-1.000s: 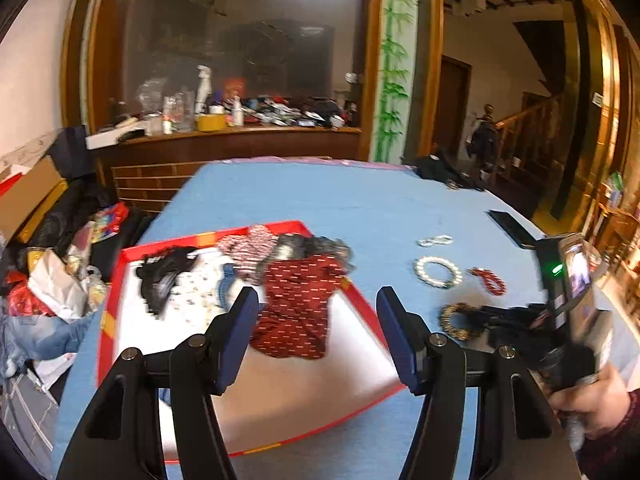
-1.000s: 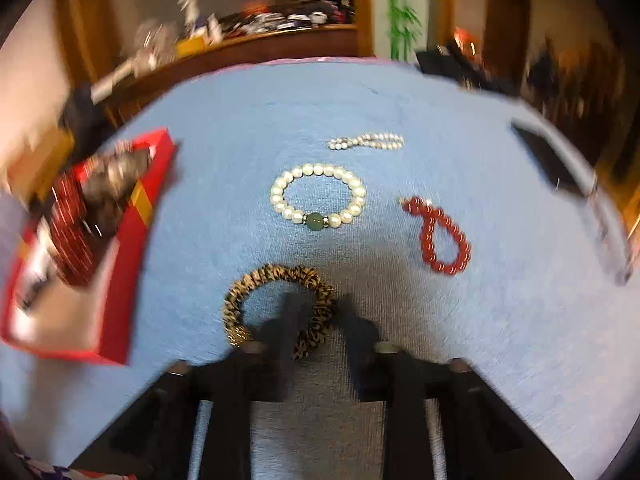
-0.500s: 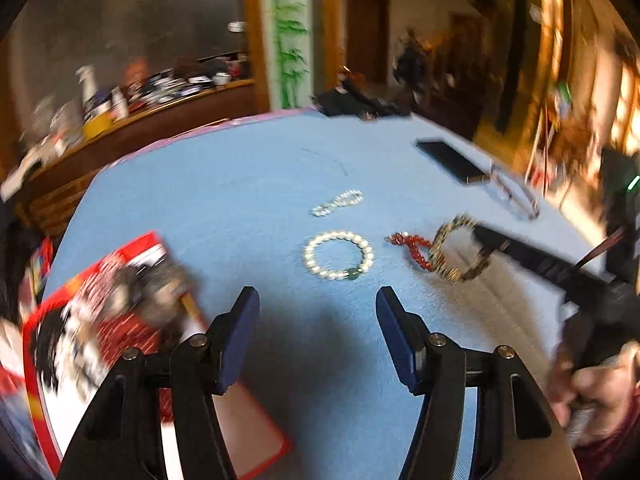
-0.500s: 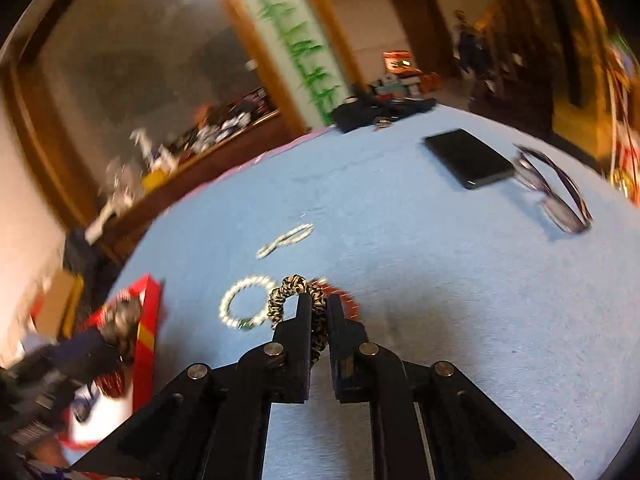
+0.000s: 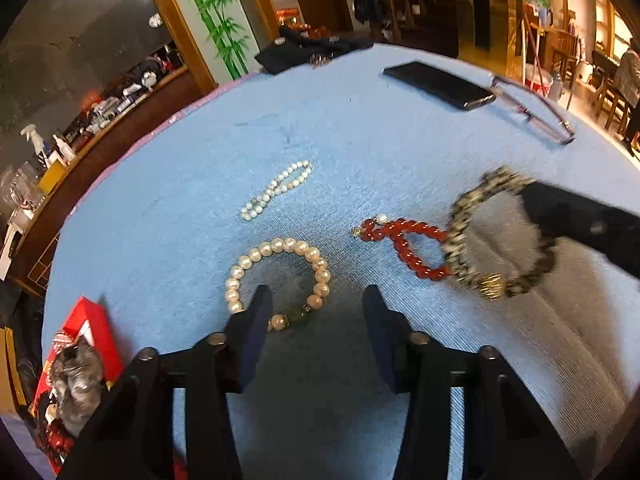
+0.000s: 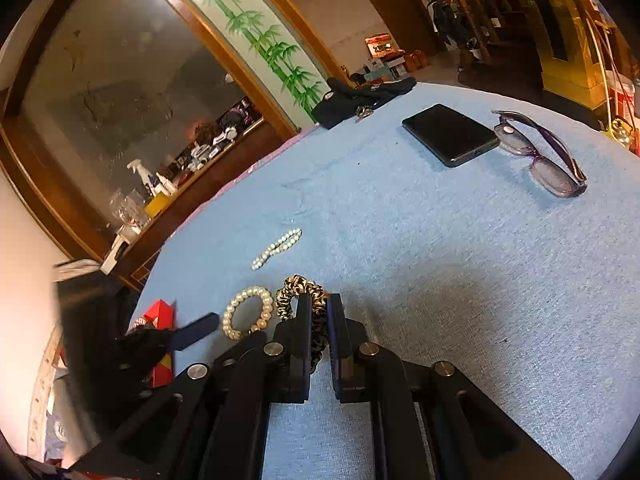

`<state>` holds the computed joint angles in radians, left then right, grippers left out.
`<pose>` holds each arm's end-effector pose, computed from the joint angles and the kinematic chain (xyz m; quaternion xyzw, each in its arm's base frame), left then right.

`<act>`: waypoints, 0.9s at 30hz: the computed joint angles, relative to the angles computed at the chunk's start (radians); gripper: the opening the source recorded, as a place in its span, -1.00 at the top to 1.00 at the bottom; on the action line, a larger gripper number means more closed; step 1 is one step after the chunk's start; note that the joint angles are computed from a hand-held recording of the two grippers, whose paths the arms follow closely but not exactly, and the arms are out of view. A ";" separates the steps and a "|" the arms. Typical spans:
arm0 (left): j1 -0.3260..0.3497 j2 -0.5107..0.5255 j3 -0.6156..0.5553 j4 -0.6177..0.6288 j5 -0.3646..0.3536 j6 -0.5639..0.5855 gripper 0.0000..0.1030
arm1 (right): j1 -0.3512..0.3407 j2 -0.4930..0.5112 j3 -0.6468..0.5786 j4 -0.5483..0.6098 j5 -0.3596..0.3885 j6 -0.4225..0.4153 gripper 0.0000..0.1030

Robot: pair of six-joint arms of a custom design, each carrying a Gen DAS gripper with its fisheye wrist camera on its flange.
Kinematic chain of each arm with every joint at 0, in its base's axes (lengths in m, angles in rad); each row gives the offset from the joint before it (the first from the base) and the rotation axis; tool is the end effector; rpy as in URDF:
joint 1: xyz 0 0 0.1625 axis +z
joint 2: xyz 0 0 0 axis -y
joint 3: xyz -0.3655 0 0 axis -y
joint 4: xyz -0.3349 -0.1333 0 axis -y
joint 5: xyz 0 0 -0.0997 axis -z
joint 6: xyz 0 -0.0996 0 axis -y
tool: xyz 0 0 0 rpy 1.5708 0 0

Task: Organize jewelry
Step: 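Grasp the leopard-print bracelet with the right tool while the left tool grasps the pearl bracelet, then carry the leopard bracelet in the right tool while the left tool carries the pearl bracelet to the box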

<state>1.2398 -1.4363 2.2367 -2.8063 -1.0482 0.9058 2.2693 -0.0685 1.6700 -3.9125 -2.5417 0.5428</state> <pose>0.0402 -0.4463 0.2481 0.5014 0.8009 -0.1285 0.3010 0.3387 -0.3239 -0.1215 -0.1041 -0.8352 0.5132 0.1678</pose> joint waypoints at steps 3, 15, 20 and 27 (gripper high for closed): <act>0.006 0.038 -0.011 -0.022 0.008 -0.006 0.60 | -0.003 -0.001 0.012 -0.026 0.001 0.016 0.85; 0.099 -0.087 -0.083 0.212 -0.210 -0.192 0.84 | -0.008 -0.002 0.017 -0.046 0.020 0.014 0.85; 0.148 -0.180 -0.107 0.323 -0.376 -0.202 0.84 | 0.004 0.006 0.000 -0.029 0.015 -0.007 0.85; 0.180 -0.235 -0.124 0.341 -0.493 -0.210 0.84 | 0.005 0.012 -0.026 0.000 0.036 -0.049 0.85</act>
